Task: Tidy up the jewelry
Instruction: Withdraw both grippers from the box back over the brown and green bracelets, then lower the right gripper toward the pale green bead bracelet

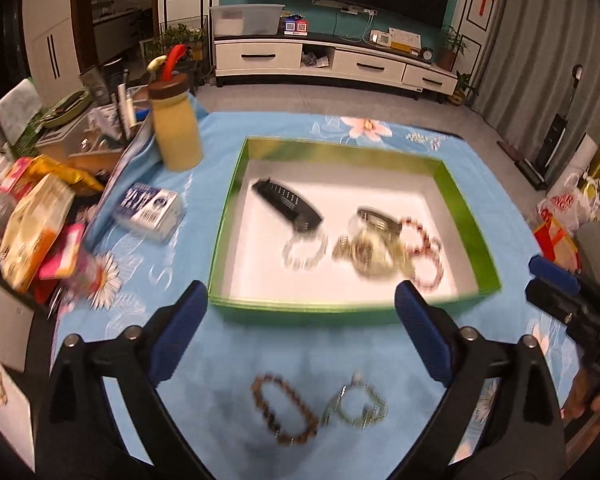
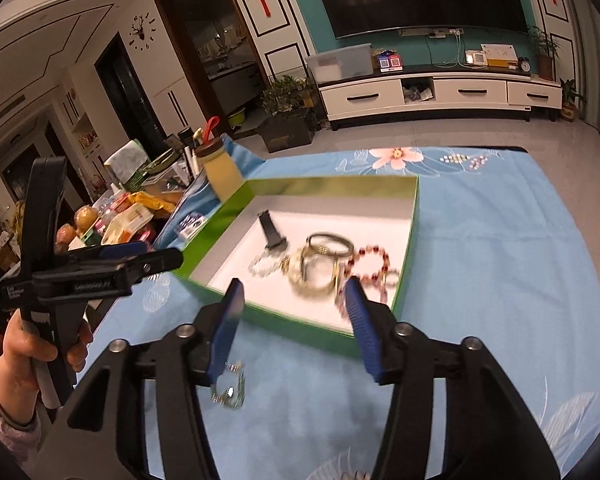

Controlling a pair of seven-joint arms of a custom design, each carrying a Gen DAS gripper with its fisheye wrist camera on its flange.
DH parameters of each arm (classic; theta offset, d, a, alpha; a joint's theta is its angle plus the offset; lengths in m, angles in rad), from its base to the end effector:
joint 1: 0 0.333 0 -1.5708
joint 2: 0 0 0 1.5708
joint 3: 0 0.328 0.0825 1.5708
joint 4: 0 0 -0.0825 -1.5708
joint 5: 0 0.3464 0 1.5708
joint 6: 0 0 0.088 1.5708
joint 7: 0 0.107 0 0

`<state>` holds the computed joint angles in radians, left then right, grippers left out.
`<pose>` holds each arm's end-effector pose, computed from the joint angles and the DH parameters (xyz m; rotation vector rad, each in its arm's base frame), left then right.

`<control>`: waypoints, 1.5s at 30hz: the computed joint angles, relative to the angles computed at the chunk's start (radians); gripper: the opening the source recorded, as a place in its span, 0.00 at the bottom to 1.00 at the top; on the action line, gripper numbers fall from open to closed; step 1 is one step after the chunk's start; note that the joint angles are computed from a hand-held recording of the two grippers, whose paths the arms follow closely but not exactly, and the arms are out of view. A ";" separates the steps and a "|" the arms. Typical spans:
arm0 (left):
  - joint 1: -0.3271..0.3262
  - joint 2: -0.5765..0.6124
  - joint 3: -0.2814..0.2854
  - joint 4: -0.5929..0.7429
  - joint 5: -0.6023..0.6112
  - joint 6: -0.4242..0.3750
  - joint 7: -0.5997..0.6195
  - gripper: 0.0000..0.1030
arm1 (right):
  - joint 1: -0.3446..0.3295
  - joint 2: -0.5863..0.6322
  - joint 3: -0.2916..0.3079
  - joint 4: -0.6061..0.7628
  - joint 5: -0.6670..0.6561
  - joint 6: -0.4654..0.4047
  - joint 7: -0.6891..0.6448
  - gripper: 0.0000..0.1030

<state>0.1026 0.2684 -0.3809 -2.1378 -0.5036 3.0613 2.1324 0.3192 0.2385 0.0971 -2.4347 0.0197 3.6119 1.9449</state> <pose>0.5777 -0.1112 0.3947 -1.5889 2.1634 -0.8589 0.4829 0.2083 0.3686 -1.5832 1.5741 -0.4089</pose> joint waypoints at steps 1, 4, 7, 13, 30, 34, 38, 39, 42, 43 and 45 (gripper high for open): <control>0.025 -0.021 -0.025 -0.038 -0.024 0.011 0.029 0.98 | 0.020 -0.014 -0.005 -0.023 0.025 0.004 -0.011 0.57; 0.075 -0.064 -0.078 -0.115 -0.116 0.021 0.121 0.98 | 0.061 -0.040 -0.006 -0.080 0.082 0.032 -0.033 0.65; 0.124 -0.103 -0.129 -0.181 -0.287 0.002 0.261 0.98 | 0.066 -0.056 0.013 -0.138 0.081 0.069 -0.011 0.66; 0.174 -0.203 -0.160 -0.286 -0.710 -0.059 0.582 0.98 | 0.023 -0.053 0.048 -0.205 -0.045 0.101 0.134 0.66; 0.001 -0.338 0.070 -0.426 -1.010 -0.110 0.783 0.98 | 0.086 -0.018 0.064 -0.210 -0.089 0.116 0.175 0.66; -0.038 -0.333 0.130 -0.420 -1.072 -0.132 0.833 0.98 | 0.124 -0.016 0.058 -0.205 -0.037 0.093 0.136 0.66; -0.076 -0.307 0.188 -0.398 -1.120 -0.156 0.877 0.98 | 0.168 -0.015 0.048 -0.203 0.039 0.076 0.074 0.66; -0.086 -0.298 0.203 -0.392 -1.129 -0.163 0.886 0.98 | 0.176 -0.011 0.045 -0.200 0.054 0.070 0.060 0.66; -0.109 -0.264 0.236 -0.374 -1.109 -0.183 0.875 0.98 | 0.194 0.004 0.038 -0.184 0.096 0.057 0.027 0.66; -0.114 -0.257 0.241 -0.369 -1.102 -0.186 0.874 0.98 | 0.193 0.014 0.038 -0.176 0.102 0.054 0.024 0.66; -0.124 -0.237 0.245 -0.354 -1.089 -0.183 0.875 0.98 | 0.186 0.027 0.041 -0.166 0.100 0.050 0.027 0.66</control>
